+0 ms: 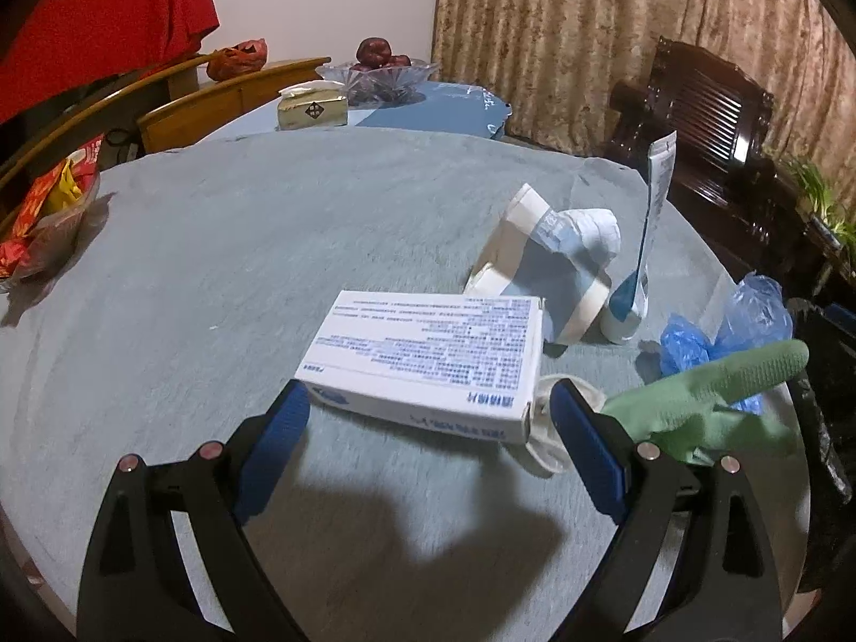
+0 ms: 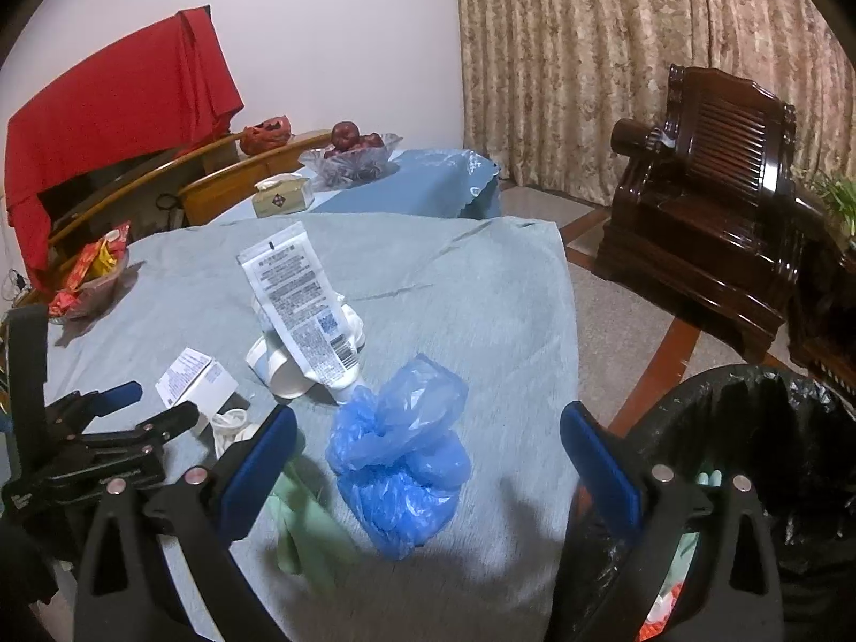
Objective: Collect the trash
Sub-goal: 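Grasp the white alcohol-pads box with the left gripper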
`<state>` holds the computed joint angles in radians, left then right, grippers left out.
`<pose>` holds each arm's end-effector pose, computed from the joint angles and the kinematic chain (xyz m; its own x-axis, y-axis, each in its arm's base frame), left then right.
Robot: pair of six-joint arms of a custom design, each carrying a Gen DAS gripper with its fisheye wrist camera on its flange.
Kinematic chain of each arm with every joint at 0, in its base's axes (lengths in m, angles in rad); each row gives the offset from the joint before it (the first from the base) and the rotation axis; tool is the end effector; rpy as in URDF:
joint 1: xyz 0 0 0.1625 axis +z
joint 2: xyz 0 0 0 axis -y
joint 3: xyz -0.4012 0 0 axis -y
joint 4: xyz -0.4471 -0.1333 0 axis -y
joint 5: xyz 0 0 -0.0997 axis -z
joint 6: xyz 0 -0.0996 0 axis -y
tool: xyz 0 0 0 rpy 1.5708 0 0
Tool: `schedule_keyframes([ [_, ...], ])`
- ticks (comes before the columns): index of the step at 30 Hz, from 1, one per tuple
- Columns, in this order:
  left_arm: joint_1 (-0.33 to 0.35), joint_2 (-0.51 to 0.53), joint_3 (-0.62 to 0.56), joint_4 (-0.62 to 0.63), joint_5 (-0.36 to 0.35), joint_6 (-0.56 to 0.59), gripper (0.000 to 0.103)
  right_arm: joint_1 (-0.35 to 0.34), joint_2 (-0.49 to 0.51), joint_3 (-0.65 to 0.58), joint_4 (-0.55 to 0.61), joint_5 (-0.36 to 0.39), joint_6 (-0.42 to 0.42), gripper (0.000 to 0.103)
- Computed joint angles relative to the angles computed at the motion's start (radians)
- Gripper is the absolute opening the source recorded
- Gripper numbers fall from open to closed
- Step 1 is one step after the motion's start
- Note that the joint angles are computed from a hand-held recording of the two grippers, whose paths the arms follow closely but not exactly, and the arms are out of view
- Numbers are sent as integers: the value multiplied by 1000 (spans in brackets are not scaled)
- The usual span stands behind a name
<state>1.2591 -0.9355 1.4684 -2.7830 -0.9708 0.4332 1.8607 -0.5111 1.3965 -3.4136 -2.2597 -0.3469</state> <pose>-0.0503 -0.7743 0.2570 -0.7116 0.2341 -0.6624 0.5920 0.7076 -0.3858 0.2824 -0.7018 0.0499 -0.7795 0.0734 0.6221 -0.4568 0.6131 -0.6446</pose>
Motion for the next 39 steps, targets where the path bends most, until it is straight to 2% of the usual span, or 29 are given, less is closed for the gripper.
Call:
schedule_keyframes([
  [10,19,-13,8,-7,60,-6,89,7,10,-15,4,-1,-2,97],
  [15,38,-22,2,-35,130,2,89,14,23,-26,12,9,-13,97],
  [18,49,-28,-5,-31,147,-21,89,17,33,-37,27,11,-13,97],
  [23,42,-50,11,0,59,-62,89,16,41,-45,44,7,-12,97],
  [27,32,-11,-18,7,46,-61,90,13,46,-51,54,1,-8,97],
  [33,37,66,-106,32,98,-86,90,5,50,-52,69,3,7,97],
  [39,49,120,-189,125,147,-134,90,1,50,-49,77,9,5,97],
])
